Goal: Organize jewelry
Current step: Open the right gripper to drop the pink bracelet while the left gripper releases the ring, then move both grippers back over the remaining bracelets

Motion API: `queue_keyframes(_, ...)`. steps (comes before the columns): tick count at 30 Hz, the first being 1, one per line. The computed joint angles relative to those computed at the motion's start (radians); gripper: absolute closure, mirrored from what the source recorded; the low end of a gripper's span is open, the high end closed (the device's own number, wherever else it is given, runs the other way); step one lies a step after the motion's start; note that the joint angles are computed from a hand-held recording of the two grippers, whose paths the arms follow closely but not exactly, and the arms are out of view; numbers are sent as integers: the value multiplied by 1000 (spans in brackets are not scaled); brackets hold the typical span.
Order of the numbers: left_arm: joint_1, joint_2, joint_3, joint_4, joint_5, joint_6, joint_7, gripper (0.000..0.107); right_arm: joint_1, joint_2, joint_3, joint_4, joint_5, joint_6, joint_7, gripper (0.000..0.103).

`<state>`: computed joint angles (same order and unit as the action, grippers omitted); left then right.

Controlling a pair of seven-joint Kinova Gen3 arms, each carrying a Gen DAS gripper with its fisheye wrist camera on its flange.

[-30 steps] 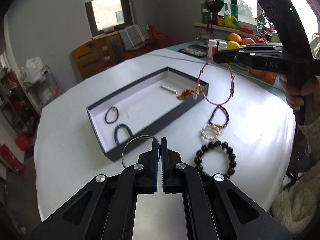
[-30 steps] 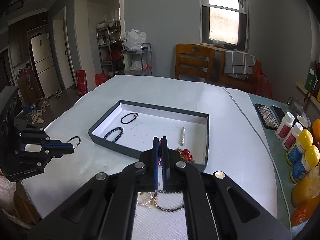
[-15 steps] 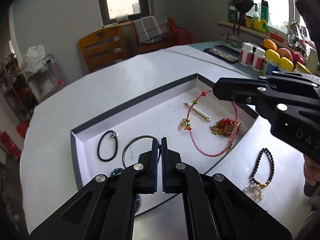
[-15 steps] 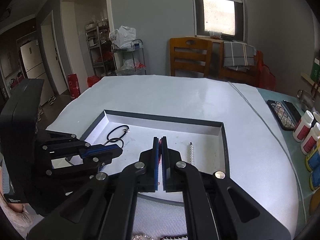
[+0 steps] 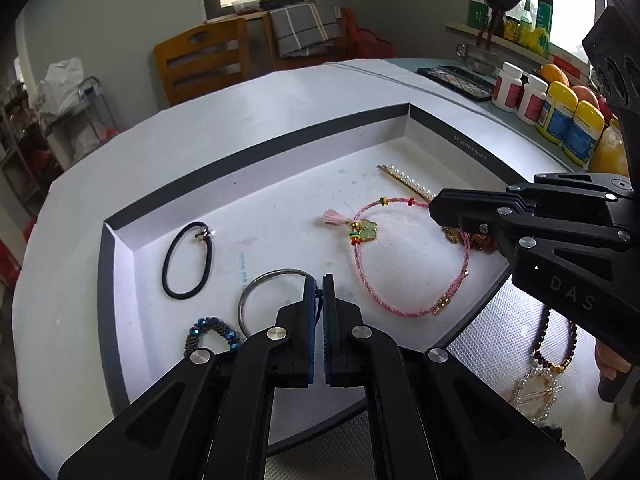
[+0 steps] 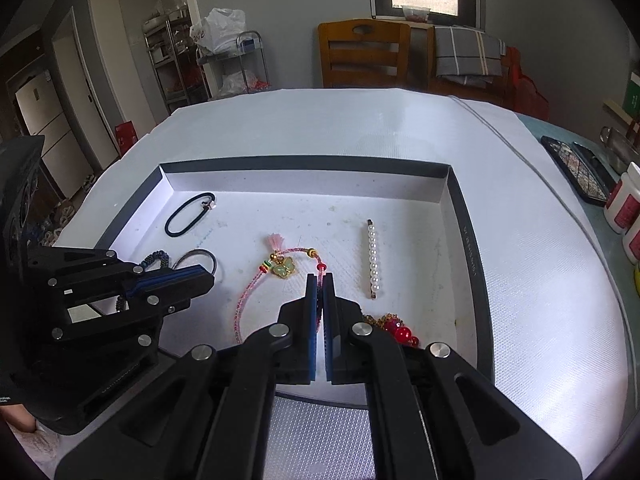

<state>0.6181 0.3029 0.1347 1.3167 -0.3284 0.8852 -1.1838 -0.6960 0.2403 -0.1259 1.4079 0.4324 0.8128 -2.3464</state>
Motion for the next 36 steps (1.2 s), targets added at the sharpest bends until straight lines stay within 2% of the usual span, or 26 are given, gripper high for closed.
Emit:
queue_keyframes(4,-2,2,0,-9,9,8,-3,101,10,2,-3,-8,-29,13,14,101)
queue_keyframes(6,6,-8,-3,-2,-4,4,10,94,4,-8,-3,-4,-21,17,10,99)
queue_keyframes(8,17,-32,-6,20,-23,-17,35,74,-2,-27,-5,7,-8,19,0,95)
queue_keyframes(10,25,-61,-3,45,-46,-35,60,70,-13,-49,-8,22,20,26,-23,87)
queue_keyframes(12,27,-87,6,68,-59,-41,79,69,-17,-74,-16,40,45,37,-48,83)
queue_keyframes(13,39,-101,8,82,-84,-42,108,65,-20,-88,-21,53,63,43,-67,80)
queue_keyframes(14,50,-115,11,97,-112,-41,135,56,-23,-99,-28,64,82,48,-84,78)
queue_keyframes(16,64,-143,25,129,-159,-46,182,48,-24,-130,-44,97,115,52,-121,70)
queue_keyframes(23,64,-218,96,208,-233,-25,279,39,-6,-212,-124,189,174,69,-198,58)
queue_keyframes(36,15,-294,177,311,-207,15,346,32,30,-292,-217,305,144,71,-220,42)
